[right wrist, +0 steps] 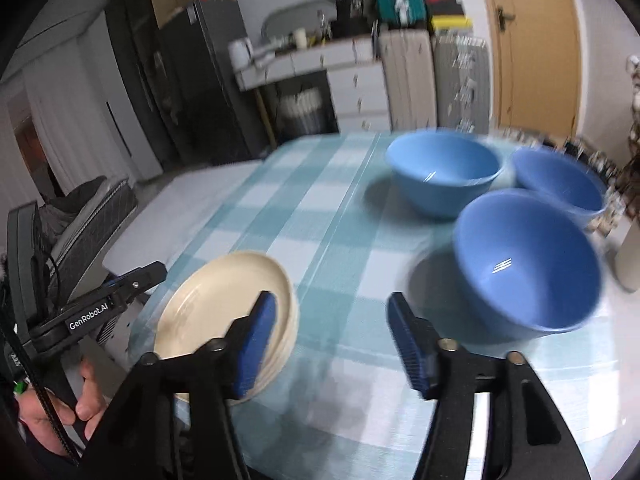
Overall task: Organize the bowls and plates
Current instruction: 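Lower the cream plates onto the table and open both tools, then move both open tools toward the light-blue bowls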
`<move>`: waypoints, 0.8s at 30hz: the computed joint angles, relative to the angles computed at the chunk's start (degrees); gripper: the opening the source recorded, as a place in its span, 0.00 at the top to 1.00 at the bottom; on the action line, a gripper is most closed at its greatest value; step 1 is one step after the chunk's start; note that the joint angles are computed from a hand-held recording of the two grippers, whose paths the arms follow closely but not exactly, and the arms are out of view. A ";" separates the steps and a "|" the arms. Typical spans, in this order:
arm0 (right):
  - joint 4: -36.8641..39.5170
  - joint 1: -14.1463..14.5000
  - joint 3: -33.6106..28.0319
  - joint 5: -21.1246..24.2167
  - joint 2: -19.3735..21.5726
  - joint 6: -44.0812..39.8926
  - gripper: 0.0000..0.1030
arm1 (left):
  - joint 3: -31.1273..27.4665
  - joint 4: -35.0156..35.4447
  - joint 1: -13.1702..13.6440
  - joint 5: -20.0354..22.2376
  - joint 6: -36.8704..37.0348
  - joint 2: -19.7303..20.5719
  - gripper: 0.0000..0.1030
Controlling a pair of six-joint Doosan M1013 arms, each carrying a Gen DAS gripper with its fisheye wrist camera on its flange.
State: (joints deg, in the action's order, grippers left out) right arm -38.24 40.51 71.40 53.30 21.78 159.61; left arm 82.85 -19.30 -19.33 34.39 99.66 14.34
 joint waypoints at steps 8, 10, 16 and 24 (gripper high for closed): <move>-16.82 3.53 8.62 4.10 -6.07 10.06 0.17 | 2.17 -1.33 -7.99 -7.63 8.81 -2.31 0.07; -19.68 4.15 10.12 6.78 -6.94 12.39 0.17 | 1.26 2.84 -10.20 -7.22 6.34 -2.10 0.06; -31.50 6.20 16.61 15.89 -9.84 24.75 0.01 | 1.44 15.31 -14.76 -11.55 -5.43 -2.37 0.00; -31.17 5.58 20.40 16.67 -11.75 22.42 0.01 | -0.58 13.45 -15.32 -7.60 -4.15 0.66 0.00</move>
